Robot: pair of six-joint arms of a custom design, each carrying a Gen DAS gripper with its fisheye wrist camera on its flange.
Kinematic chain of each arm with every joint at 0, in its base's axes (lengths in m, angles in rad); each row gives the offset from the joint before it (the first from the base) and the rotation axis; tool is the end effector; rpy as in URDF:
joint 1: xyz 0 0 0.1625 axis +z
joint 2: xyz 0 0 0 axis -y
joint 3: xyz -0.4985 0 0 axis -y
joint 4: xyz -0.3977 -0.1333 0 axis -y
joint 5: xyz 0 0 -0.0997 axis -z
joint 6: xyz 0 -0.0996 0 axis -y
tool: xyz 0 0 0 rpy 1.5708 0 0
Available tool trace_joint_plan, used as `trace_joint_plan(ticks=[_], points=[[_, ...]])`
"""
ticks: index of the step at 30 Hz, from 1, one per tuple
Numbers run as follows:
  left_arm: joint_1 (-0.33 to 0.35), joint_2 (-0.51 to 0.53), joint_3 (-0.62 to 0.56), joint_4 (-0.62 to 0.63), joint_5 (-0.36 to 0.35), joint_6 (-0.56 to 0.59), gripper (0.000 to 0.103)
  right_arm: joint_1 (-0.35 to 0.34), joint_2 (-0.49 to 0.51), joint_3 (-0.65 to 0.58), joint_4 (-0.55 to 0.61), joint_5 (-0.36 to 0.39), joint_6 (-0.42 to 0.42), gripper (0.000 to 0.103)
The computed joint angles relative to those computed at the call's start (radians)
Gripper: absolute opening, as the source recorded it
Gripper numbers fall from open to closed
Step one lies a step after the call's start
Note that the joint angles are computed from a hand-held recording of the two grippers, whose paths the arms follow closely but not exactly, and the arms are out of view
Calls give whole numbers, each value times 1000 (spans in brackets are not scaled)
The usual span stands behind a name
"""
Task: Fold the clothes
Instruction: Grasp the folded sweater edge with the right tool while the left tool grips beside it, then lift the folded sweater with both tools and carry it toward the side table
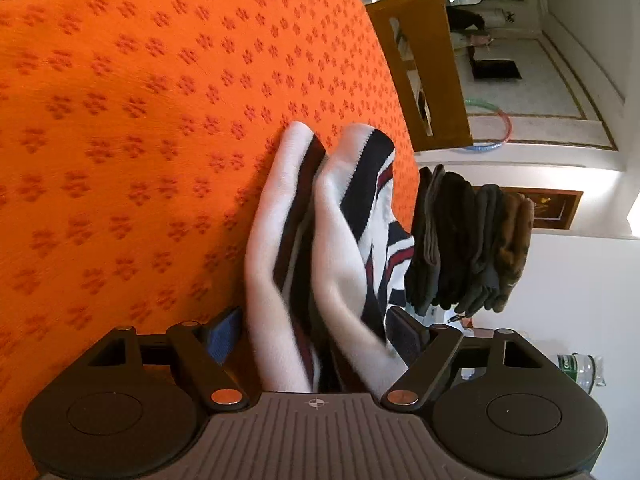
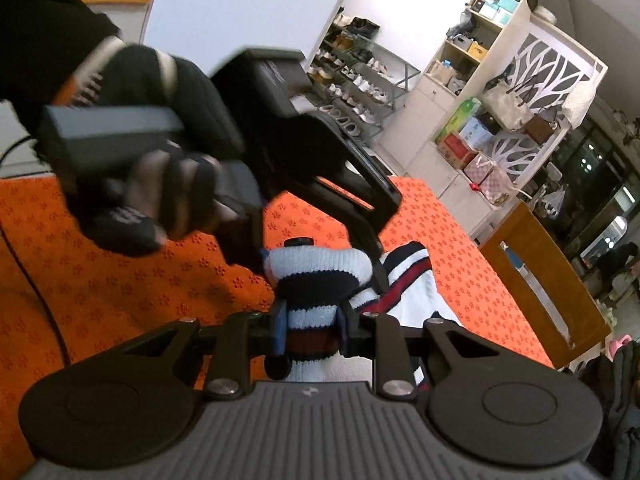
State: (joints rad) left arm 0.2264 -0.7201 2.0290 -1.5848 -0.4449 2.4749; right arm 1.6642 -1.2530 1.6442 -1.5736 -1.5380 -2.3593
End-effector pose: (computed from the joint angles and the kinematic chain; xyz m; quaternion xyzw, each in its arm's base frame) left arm -0.4017 -0.3216 -0.0005 0.5292 -0.5278 0.6587 0.0863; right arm 0.1899 -0.5627 0.3545 -0.9224 0.3343 0.0672 0.1816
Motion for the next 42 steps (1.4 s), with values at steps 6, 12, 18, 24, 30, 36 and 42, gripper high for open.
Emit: trace_joint_plan(ticks=[6,12,18,24,30,36,42], points=[[49,-45,80,-334,38,405,50,3,21,-20,29,-15,9,27],[74,-46,13,-270,-70,506,30,12,32,-26,48,-63,82,34],[71,-49,21,-284,-110,540,30,18,110,-150,93,-85,337,44],[54,-46,18,-265,-140,556,31,0,249,-310,35,-38,751,65],[59,-53,20,-280,-141,591,32,-22,375,-391,-57,-2,1053,78],[73,-59,14,-292,-149,638,32,-35,430,-380,-76,15,1107,80],[77,-53,-4,-262,-155,614,33,-43,419,-329,-109,29,1115,81]])
